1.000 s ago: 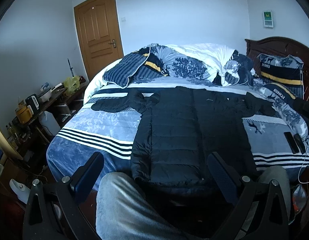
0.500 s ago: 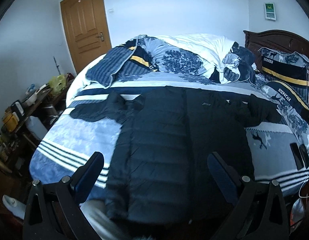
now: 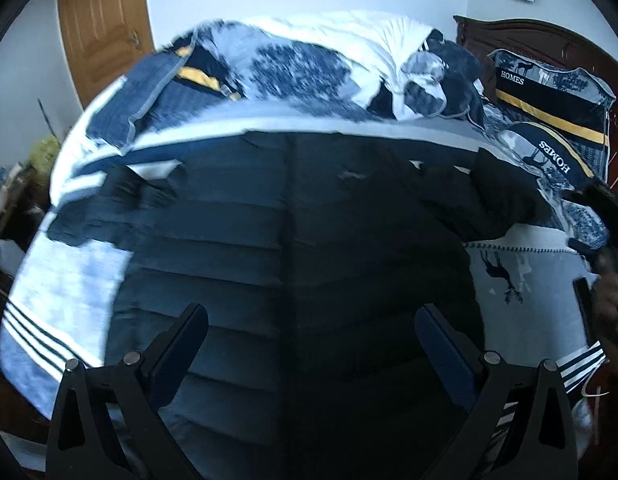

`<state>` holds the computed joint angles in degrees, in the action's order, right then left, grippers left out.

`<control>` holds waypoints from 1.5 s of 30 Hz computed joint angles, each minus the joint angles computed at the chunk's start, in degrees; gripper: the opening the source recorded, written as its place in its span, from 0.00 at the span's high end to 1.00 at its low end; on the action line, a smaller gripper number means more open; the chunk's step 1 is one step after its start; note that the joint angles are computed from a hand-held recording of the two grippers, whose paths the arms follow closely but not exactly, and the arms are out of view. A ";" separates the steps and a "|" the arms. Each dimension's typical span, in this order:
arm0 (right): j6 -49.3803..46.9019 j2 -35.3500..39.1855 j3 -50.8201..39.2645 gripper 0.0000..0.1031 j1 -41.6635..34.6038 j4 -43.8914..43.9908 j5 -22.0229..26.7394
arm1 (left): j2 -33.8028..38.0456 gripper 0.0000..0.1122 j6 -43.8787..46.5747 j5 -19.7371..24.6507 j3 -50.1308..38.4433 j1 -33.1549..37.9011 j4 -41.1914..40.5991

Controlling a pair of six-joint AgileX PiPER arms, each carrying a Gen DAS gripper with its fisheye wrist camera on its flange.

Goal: Fold large clothes

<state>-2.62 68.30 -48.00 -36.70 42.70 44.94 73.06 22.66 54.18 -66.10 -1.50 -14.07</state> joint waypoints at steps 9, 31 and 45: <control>-17.95 40.73 -15.71 0.38 -11.85 24.59 -2.67 | 6.18 0.09 -4.02 -4.55 1.86 -3.47 1.04; 48.01 8.26 -31.71 0.95 55.80 -62.69 -8.34 | -2.42 0.08 12.84 11.79 -3.32 24.16 -10.88; 39.48 47.44 -44.01 0.92 73.02 -39.65 -17.36 | 8.41 0.08 15.57 8.20 -4.27 35.53 -9.19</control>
